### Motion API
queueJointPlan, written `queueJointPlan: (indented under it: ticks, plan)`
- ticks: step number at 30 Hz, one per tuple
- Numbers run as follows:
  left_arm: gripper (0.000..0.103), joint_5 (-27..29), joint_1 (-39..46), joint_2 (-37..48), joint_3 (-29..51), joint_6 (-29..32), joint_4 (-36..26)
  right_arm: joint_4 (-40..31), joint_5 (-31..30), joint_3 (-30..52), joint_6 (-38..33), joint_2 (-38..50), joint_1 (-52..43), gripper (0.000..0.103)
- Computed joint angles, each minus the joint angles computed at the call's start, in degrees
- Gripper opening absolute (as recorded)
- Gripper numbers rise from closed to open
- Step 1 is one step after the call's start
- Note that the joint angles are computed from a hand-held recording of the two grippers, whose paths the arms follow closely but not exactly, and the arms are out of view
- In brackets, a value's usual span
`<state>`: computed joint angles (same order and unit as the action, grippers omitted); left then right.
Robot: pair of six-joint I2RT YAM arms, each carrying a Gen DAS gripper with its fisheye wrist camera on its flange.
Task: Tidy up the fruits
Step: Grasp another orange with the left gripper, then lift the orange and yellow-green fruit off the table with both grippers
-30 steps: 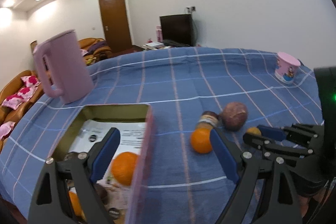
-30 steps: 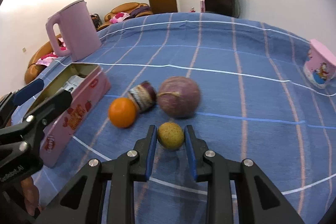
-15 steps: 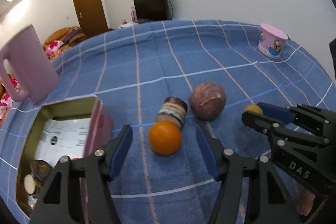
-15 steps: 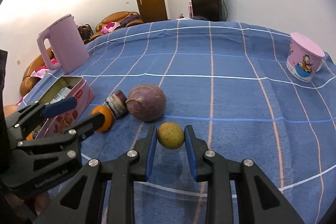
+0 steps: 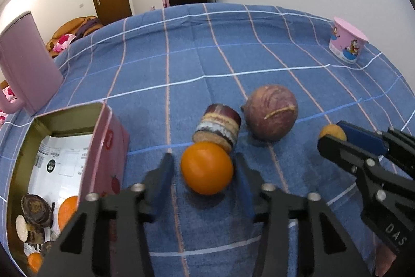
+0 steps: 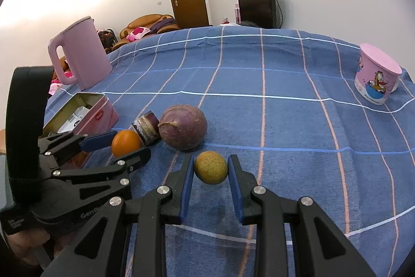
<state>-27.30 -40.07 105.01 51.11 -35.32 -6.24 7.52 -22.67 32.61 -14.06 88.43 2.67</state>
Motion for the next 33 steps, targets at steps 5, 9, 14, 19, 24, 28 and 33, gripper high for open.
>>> queueJointPlan:
  ticks: [5, 9, 14, 19, 24, 28, 33]
  plan:
    - [0.038, 1.9, 0.7, -1.2, -2.0, -0.1, 2.7, -0.1, -0.4, 0.0, -0.8, 0.0, 0.4, 0.029]
    - [0.038, 1.6, 0.5, -2.6, -3.6, 0.0, 4.4, 0.8, -0.5, -0.8, -0.8, -0.8, 0.4, 0.029]
    - [0.038, 0.2, -0.6, -4.9, -6.1, 0.5, 7.4, 2.6, -1.1, -2.4, -1.1, -2.3, 0.3, 0.029]
    - [0.038, -1.2, -1.4, -6.4, -7.9, 0.9, 9.6, 3.9, -1.6, -3.6, -1.5, -3.7, 0.5, 0.029]
    - [0.038, -3.5, -2.6, -7.9, -9.5, 1.5, 11.6, 4.9, -2.2, -4.6, -1.8, -4.8, 0.3, 0.029]
    - [0.038, -5.7, -3.8, -8.1, -9.5, 1.8, 11.7, 5.3, -2.4, -4.8, -1.9, -5.0, 0.3, 0.029]
    - [0.038, -8.8, -5.3, -9.0, -10.4, 2.2, 12.8, 6.7, -2.9, -5.9, -1.9, -6.1, 0.1, 0.029]
